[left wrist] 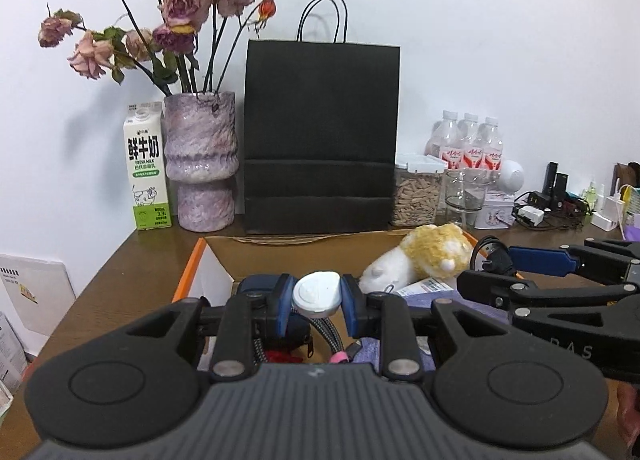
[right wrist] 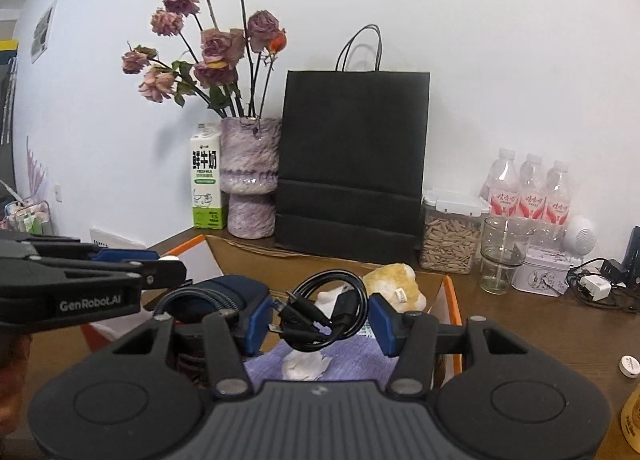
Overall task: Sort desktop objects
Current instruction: 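Carry the cap and small cable into the box and open both grippers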
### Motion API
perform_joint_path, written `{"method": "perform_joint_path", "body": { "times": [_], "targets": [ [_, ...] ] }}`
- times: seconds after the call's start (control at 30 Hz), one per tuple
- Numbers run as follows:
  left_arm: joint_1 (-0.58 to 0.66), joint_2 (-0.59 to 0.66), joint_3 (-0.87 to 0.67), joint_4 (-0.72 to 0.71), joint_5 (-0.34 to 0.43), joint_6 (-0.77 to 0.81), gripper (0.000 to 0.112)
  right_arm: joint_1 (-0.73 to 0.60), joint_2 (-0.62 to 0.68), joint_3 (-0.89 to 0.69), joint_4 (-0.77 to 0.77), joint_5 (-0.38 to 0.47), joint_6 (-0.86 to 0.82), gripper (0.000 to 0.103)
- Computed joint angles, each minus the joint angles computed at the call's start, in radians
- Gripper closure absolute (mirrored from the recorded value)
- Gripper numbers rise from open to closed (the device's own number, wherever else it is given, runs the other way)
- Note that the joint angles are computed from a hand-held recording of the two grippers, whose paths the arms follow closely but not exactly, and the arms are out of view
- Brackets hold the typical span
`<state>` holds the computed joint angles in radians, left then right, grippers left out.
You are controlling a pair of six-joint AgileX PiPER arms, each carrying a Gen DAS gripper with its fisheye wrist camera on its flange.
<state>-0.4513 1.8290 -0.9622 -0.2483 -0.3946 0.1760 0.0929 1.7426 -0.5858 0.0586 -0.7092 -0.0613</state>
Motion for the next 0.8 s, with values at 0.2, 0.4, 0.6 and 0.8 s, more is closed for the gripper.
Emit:
{"method": "perform_joint_path", "body": {
  "times": [0.2,0.4,0.6,0.8],
  "targets": [
    [0.006,0.085,-0.073,-0.073,0.011,0.056,0.086,-0.035,0.084,-0.062,-0.065,0.01,0.057,0.052],
    [0.016,0.125,-0.096,-0.107,0.027,0.086,0.086,-0.046,0.127,-0.082,-0.099,0.026,0.085,0.052],
    [0.009,0.127,-0.079,-0.126,-0.003,0.114,0.084,-0.037,0.125,-0.061,-0.087,-0.011,0.076,0.045],
    [-0.014,0.103,-0.017,-0.181,-0.131,0.174,0.017,-0.024,0.098,-0.014,-0.052,-0.074,0.048,0.007]
  ]
}}
